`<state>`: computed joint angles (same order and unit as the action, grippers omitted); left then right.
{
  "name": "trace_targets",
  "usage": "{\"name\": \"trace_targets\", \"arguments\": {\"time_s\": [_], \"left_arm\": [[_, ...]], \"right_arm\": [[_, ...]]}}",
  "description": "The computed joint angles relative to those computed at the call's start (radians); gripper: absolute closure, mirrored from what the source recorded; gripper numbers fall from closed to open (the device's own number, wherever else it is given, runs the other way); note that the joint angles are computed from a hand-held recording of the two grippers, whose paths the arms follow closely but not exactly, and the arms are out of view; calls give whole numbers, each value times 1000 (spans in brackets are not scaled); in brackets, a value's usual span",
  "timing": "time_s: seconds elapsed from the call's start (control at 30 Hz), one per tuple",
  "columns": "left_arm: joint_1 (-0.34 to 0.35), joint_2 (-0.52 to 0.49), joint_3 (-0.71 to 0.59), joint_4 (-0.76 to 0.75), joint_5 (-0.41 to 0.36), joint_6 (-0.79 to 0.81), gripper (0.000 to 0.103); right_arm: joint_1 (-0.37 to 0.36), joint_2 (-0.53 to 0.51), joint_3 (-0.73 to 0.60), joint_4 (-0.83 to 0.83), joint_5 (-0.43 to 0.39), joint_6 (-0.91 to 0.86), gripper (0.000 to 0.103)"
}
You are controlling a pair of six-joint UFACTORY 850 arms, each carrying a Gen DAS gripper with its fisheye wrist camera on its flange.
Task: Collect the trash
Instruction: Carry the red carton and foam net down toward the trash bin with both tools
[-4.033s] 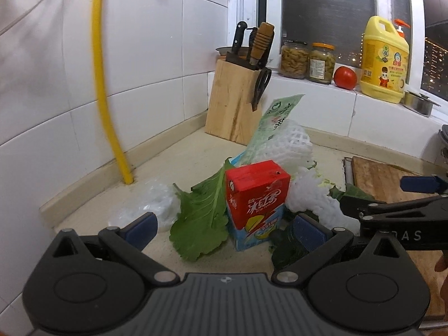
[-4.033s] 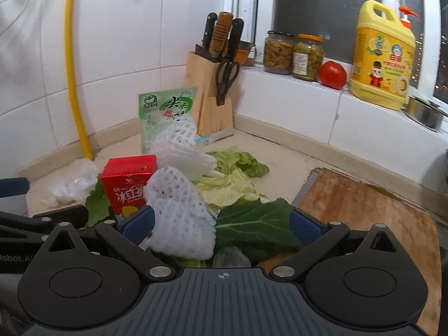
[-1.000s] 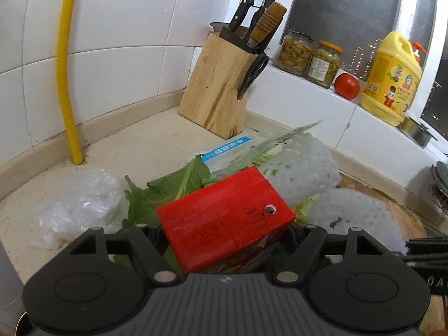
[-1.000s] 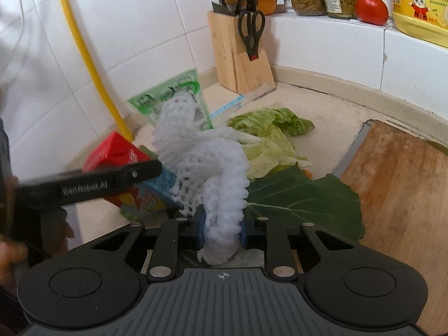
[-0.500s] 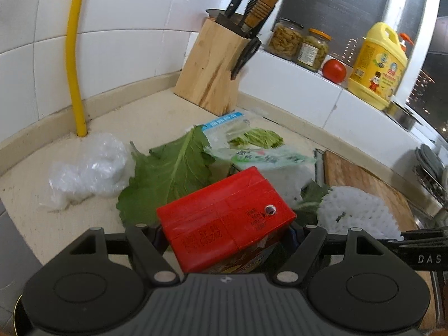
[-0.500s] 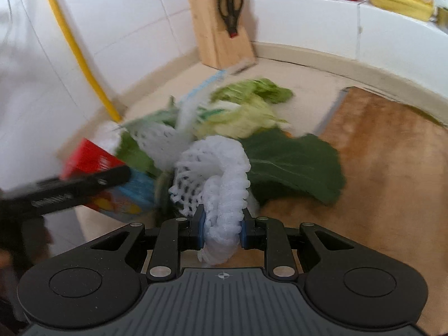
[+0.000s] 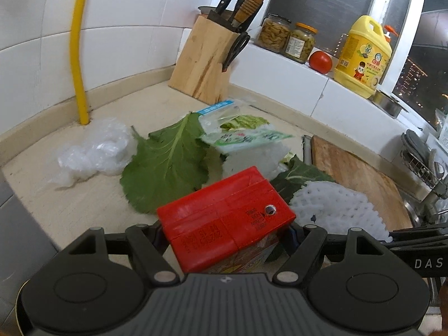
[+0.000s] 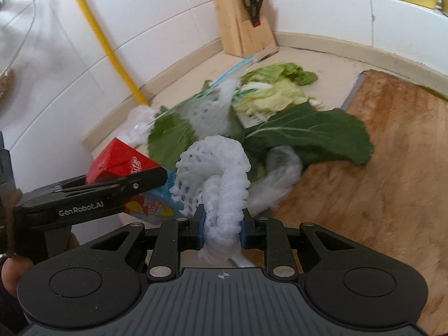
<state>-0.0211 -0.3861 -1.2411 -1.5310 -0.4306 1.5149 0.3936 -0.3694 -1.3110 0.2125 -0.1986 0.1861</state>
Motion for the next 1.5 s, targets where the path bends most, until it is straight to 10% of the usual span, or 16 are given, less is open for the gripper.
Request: {"name": "trace_targets", "arguments": {"time_s": [0.4, 0.93, 1.03, 1.17, 1.5], "left_arm": [[21, 48, 76, 7, 9, 21, 34], [-26, -7, 18, 60, 92, -18, 29], [-35, -22, 7, 76, 110, -34, 28], [-44, -27, 9, -11, 127, 50, 31], [-29, -7, 27, -62, 137, 69, 32]], "right_arm": [[40, -48, -26, 32, -42, -36, 74], [82, -61, -15, -547, -28, 464, 44], [81, -63, -13, -563, -31, 470, 45], [78, -70, -16, -521, -42, 425, 72], [53, -58, -8, -296, 12, 242, 75]]}}
